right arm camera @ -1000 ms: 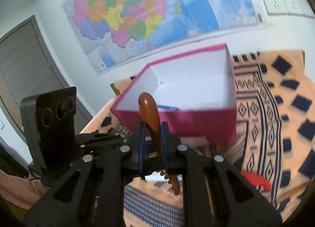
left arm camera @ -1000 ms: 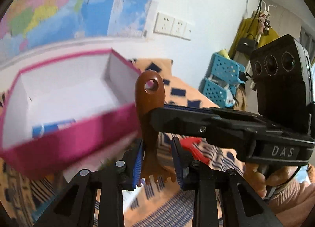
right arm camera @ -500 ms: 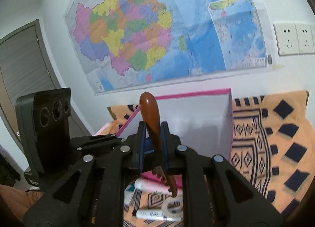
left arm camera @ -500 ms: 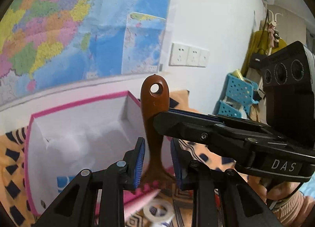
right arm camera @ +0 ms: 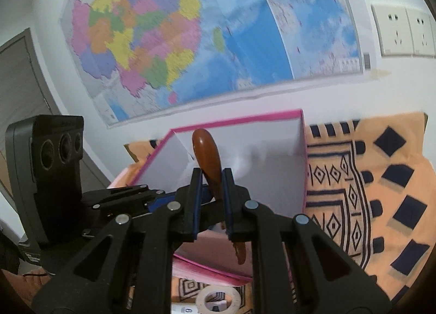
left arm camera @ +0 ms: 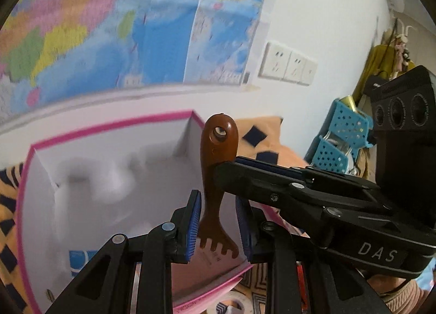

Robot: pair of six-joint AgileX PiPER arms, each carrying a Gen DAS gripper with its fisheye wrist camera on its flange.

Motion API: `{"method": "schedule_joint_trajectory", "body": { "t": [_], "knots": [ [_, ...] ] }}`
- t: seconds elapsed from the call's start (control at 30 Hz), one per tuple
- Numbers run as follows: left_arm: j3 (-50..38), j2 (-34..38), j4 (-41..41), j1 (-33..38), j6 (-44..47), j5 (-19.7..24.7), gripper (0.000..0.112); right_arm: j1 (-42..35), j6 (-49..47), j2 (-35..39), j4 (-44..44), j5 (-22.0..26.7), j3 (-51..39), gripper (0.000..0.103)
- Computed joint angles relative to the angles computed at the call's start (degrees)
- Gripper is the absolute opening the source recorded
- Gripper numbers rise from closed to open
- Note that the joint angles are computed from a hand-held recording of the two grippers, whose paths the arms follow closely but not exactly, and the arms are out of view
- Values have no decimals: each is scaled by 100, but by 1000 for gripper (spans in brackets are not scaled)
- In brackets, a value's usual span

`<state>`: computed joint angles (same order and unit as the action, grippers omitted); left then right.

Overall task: Organize rigid objects
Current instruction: 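Lower the wooden comb into the magenta box and open both grippers, then move both grippers toward the red T-handle tool, then close the right gripper around the stem of the red T-handle corkscrew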

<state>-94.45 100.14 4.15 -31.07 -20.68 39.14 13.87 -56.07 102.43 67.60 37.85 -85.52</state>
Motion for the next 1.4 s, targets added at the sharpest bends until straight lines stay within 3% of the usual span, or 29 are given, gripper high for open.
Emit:
{"method": "schedule_joint_trajectory", "body": {
  "t": [0.23, 0.5, 0.77, 0.93, 1.1, 1.2, 1.4],
  "knots": [
    [42, 178, 4, 73, -276, 150, 26, -41, 653, 178, -597, -141, -134, 17],
    [579, -223, 937, -156, -1008, -45, 28, -287, 34, -206, -13, 8, 513, 19],
    [1598, -1064, 1344, -414, -1413, -647, 32, -687, -817, -922, 538, 224, 1598, 31],
    [2202, -1569, 1830, -846, -1767, -910, 38, -1047, -1127, -1362, 577, 285, 2328, 32],
    [2557, -1741, 1920, -1155, -2022, -985, 38, -1369, -1275, -1573, 473, 359, 3050, 33],
    [2787, -1765, 1735, -1280, -2016, -1095, 38, -1444, -1136, -1605, 156, 235, 3363, 46],
    [3096, -1548, 1181, -1516, -1837, -1332, 42, -1540, -1105, -1597, -83, 68, 3881, 47]
  ]
}}
